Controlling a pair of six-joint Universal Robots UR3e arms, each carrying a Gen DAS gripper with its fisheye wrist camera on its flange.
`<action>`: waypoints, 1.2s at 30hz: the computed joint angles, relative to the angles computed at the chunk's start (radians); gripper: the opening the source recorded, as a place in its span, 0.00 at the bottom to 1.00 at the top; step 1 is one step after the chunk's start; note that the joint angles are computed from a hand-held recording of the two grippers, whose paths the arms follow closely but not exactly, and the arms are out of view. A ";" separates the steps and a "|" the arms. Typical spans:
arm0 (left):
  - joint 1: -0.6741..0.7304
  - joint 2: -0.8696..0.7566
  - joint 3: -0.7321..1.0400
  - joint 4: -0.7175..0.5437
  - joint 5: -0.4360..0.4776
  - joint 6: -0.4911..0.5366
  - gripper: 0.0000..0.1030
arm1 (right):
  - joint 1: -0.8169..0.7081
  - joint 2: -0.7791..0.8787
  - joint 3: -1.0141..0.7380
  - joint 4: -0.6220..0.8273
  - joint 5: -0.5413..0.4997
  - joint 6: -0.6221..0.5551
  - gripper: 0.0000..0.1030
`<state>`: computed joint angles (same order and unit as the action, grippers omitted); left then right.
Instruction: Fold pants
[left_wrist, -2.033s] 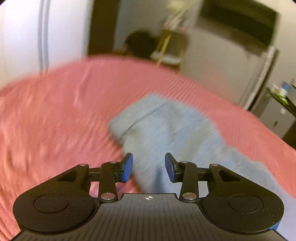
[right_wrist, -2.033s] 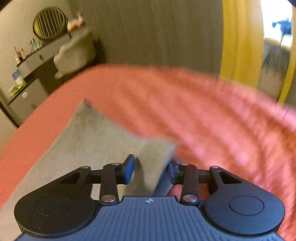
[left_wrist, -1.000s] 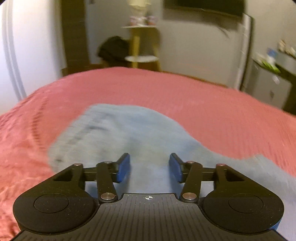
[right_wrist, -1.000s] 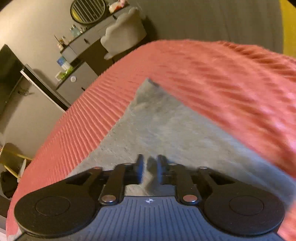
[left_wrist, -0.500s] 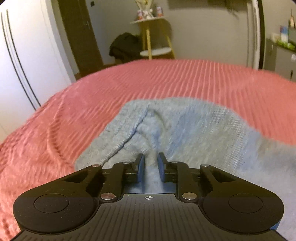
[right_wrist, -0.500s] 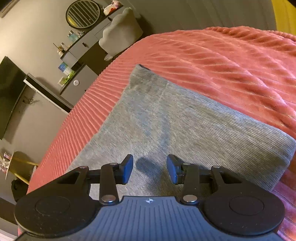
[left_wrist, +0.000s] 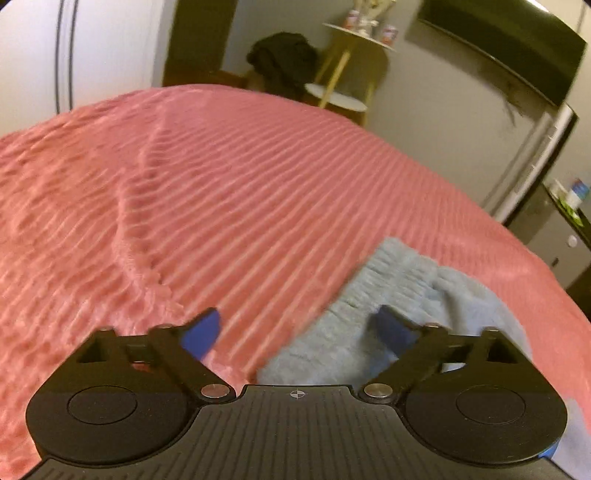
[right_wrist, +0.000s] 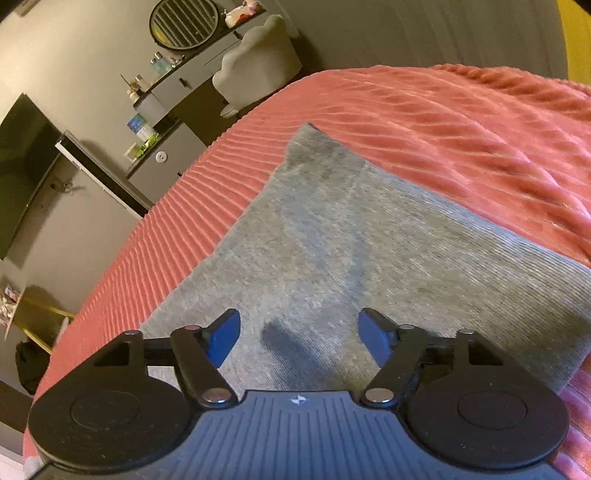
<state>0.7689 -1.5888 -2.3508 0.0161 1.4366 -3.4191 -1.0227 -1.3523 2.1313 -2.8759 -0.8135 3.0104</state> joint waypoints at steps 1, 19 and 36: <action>0.040 -0.008 -0.006 0.005 -0.072 0.014 0.94 | 0.003 -0.002 -0.001 -0.001 -0.005 0.003 0.71; 0.116 0.104 -0.084 0.065 -0.318 -0.031 0.48 | 0.065 0.008 0.007 -0.104 -0.064 0.070 0.84; -0.689 0.188 0.177 -0.224 0.638 -0.297 0.89 | -0.255 -0.308 0.004 0.537 0.115 -0.147 0.65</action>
<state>0.0795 -1.4011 -2.1738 -0.2082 2.0747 -3.7164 -1.2779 -1.6602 2.1358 -2.3391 -0.6983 2.8630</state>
